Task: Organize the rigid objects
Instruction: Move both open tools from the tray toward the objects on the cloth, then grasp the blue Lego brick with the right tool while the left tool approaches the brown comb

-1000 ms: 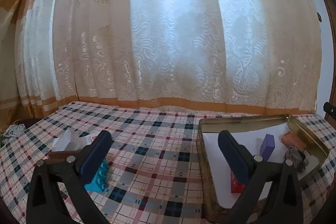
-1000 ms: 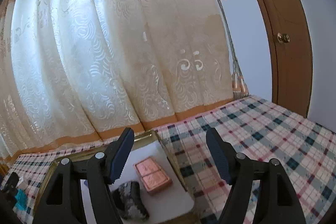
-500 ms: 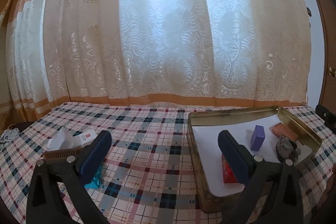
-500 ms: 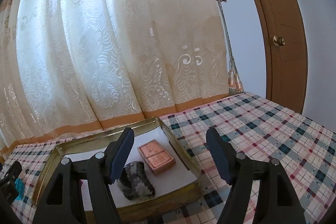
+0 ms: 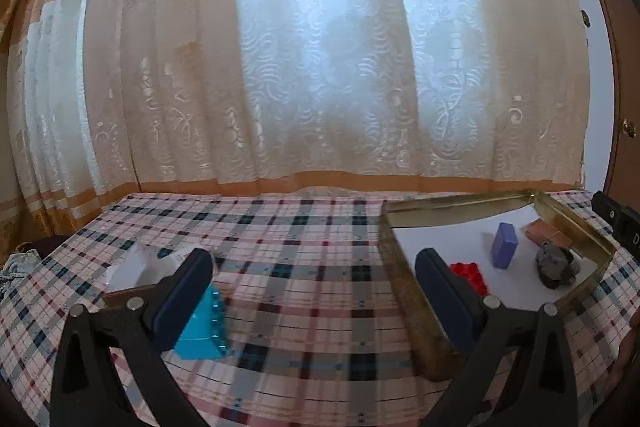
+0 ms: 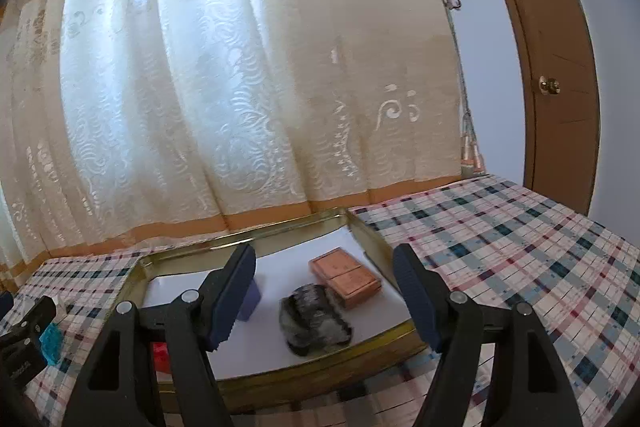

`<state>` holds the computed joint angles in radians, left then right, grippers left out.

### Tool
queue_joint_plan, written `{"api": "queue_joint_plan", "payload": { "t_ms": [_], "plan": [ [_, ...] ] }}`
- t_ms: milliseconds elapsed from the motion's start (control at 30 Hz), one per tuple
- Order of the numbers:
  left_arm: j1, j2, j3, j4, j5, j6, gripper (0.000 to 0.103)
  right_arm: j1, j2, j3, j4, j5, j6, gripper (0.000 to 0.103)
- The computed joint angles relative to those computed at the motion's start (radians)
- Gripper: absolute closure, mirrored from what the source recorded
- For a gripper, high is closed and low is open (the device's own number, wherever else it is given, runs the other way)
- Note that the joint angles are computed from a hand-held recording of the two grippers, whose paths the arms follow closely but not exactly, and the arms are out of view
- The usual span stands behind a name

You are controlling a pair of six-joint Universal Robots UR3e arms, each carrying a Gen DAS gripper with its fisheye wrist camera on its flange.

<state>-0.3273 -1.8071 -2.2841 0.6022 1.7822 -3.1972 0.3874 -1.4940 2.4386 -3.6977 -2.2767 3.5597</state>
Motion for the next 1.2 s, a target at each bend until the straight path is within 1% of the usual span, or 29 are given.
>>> {"api": "queue_joint_plan", "payload": {
  "t_ms": [233, 300, 467, 700, 867, 1000, 1133, 1200],
  "plan": [
    [0.111, 0.047, -0.084, 0.046, -0.081, 0.040, 0.000, 0.060, 0.042, -0.071, 0.068, -0.006, 0.059, 0.030],
    [0.146, 0.060, -0.106, 0.058, -0.105, 0.049, 0.000, 0.083, 0.061, -0.101, 0.090, -0.023, 0.062, 0.030],
    [0.262, 0.103, -0.171, 0.082, -0.193, 0.069, 0.000, 0.162, 0.145, -0.214, 0.130, -0.064, 0.021, 0.030],
    [0.460, 0.163, -0.254, 0.099, -0.339, 0.110, 0.000, 0.243, 0.255, -0.384, 0.206, -0.037, 0.005, 0.030],
    [0.650, 0.198, -0.294, 0.085, -0.450, 0.119, 0.000, 0.293, 0.344, -0.538, 0.281, 0.020, -0.005, 0.030],
    [0.776, 0.197, -0.297, 0.075, -0.494, 0.114, 0.000, 0.321, 0.409, -0.650, 0.340, 0.072, -0.005, 0.030],
    [0.867, 0.194, -0.292, 0.056, -0.527, 0.112, 0.000, 0.333, 0.467, -0.763, 0.420, 0.146, -0.005, 0.030],
    [0.913, 0.198, -0.289, 0.030, -0.568, 0.105, 0.000, 0.339, 0.493, -0.814, 0.459, 0.172, -0.003, 0.030]
  ]
}}
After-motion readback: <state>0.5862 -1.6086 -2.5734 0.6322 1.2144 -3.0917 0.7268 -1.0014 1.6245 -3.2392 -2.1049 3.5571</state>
